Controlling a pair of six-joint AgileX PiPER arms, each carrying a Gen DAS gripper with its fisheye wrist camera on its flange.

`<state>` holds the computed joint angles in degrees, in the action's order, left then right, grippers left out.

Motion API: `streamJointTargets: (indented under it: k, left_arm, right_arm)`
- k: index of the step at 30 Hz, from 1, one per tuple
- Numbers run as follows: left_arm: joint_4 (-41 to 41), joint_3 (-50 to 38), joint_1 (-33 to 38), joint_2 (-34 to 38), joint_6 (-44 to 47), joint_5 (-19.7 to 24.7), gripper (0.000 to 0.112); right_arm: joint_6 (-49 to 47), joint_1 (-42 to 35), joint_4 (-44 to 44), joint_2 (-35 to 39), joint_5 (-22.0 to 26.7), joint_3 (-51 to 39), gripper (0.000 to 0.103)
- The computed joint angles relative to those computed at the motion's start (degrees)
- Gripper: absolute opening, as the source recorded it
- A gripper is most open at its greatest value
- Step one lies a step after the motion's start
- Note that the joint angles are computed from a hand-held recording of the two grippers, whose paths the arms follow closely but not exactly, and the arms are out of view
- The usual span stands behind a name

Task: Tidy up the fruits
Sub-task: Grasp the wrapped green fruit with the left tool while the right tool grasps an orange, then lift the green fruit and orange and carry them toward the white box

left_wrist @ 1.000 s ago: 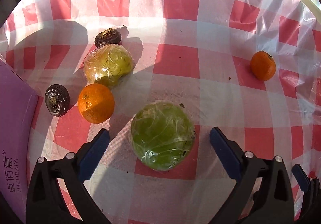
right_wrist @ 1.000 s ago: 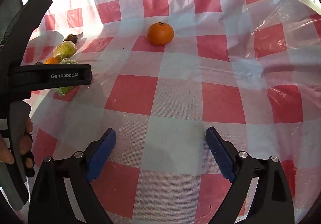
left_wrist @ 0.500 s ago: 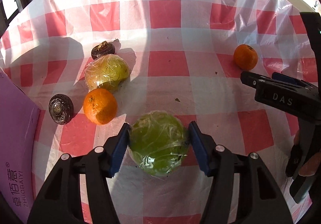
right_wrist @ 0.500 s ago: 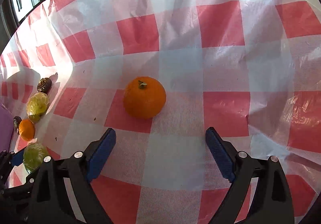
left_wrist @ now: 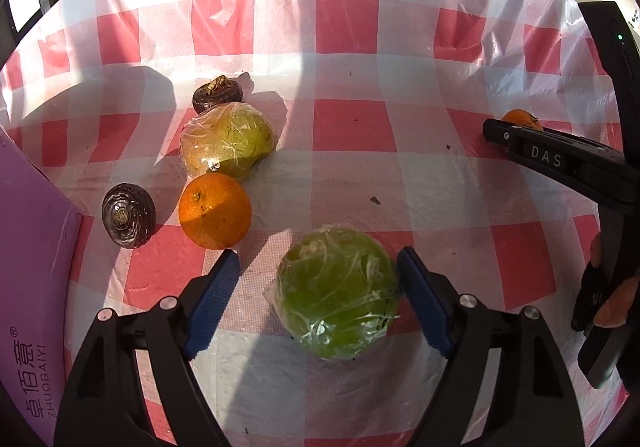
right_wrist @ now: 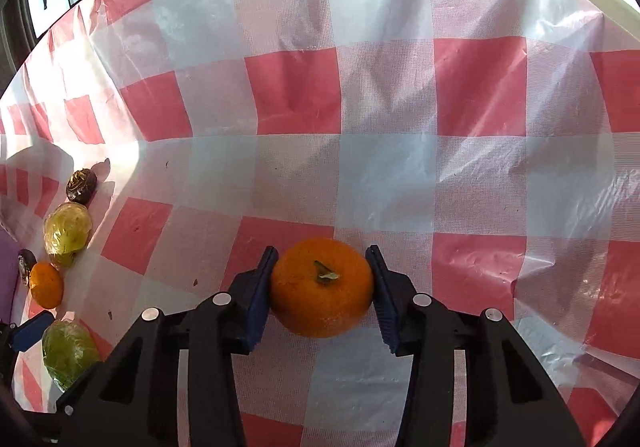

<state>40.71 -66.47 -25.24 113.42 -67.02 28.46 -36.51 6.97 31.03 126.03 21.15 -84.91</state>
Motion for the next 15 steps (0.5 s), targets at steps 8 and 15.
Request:
streamJointTargets:
  k: [8,15]
  left_arm:
    - [-16.5,3.1,-0.3,-5.2,18.9,1.1,0.057]
    - [-19.1,12.8,-6.3,-13.2,15.7,3.9,0.057]
  right_arm:
    - [-12.5,-4.3,15.3,-12.0,-2.4,19.6,0.045]
    - [-22.7,-7.3,21.3,-23.5,-1.1,35.5,0.045]
